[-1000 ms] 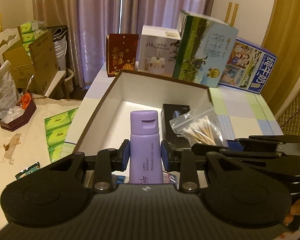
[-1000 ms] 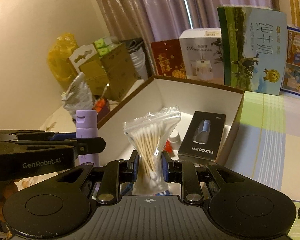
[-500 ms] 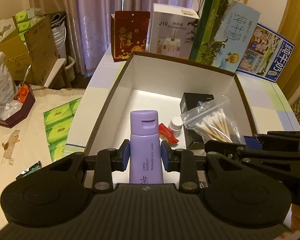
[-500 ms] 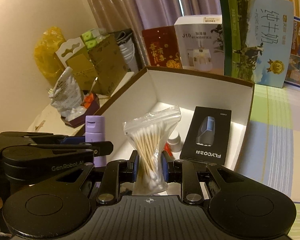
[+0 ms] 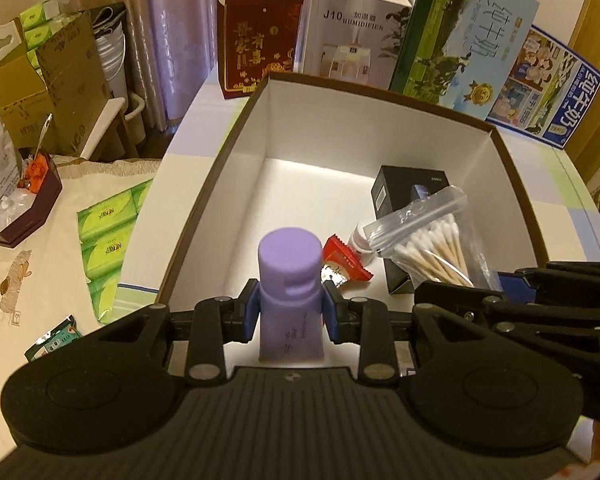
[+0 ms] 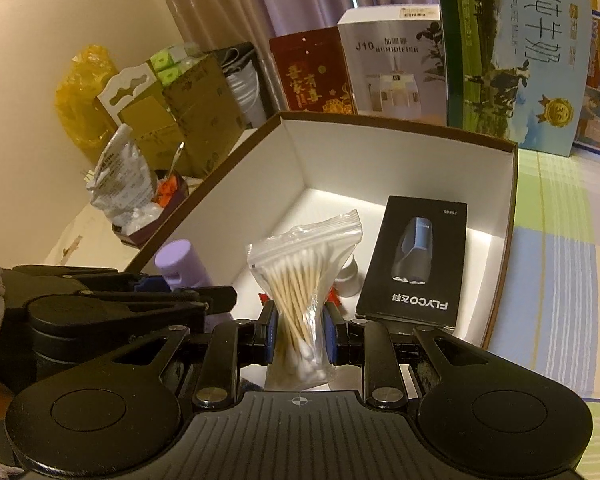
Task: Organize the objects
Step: 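Lower the tube and swab bag into the box and open both grippers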
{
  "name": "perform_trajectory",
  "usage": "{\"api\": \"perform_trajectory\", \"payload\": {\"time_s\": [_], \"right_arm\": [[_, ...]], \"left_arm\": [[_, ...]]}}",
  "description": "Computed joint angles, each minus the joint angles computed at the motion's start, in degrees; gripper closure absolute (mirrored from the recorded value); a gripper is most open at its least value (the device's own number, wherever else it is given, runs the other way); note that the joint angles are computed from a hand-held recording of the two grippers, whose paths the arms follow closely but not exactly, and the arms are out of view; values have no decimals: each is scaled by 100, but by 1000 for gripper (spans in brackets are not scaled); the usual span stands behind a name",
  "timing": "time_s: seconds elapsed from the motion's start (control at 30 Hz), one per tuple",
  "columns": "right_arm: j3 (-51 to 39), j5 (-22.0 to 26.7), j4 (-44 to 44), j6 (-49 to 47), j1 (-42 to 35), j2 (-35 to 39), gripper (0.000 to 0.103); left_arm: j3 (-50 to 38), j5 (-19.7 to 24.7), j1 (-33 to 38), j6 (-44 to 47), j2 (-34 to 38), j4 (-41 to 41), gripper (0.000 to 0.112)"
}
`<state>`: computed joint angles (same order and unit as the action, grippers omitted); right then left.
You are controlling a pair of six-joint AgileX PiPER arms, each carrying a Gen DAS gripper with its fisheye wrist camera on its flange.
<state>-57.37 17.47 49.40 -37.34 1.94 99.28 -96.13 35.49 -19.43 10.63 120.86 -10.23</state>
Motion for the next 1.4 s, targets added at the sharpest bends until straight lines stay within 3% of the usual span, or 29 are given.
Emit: {"api": "perform_trajectory", "payload": {"time_s": [0.17, 0.47, 0.7, 0.8, 0.87, 0.93, 1.0, 1.1, 1.4], "right_arm": [[-93, 63, -17, 57, -24, 129, 82], [-261, 194, -116, 196, -29, 354, 82], [-287, 155, 80, 5, -20, 431, 82], [-323, 145, 139, -71, -28, 479, 71], [-235, -53, 180, -173, -8, 438, 54], [-131, -167, 372, -411, -41, 367, 46], [-70, -47, 818, -924, -136, 305, 44], [59, -190, 606, -899, -65, 120, 40], [390, -255, 137, -756, -63, -392, 13]], "left_arm": [[-228, 225, 10, 43, 210, -21, 85], [-215, 228, 65, 255, 140, -179, 74], [-248, 308, 59, 95, 115, -50, 72], [-233, 312, 13, -127, 69, 223, 68], [-166, 246, -30, -358, 5, 524, 65], [-132, 239, -7, -453, -48, 608, 58], [-129, 297, 77, -285, -82, 387, 56], [-34, 297, 85, -280, -180, 373, 52], [508, 178, 163, -49, -635, 104, 36]]}}
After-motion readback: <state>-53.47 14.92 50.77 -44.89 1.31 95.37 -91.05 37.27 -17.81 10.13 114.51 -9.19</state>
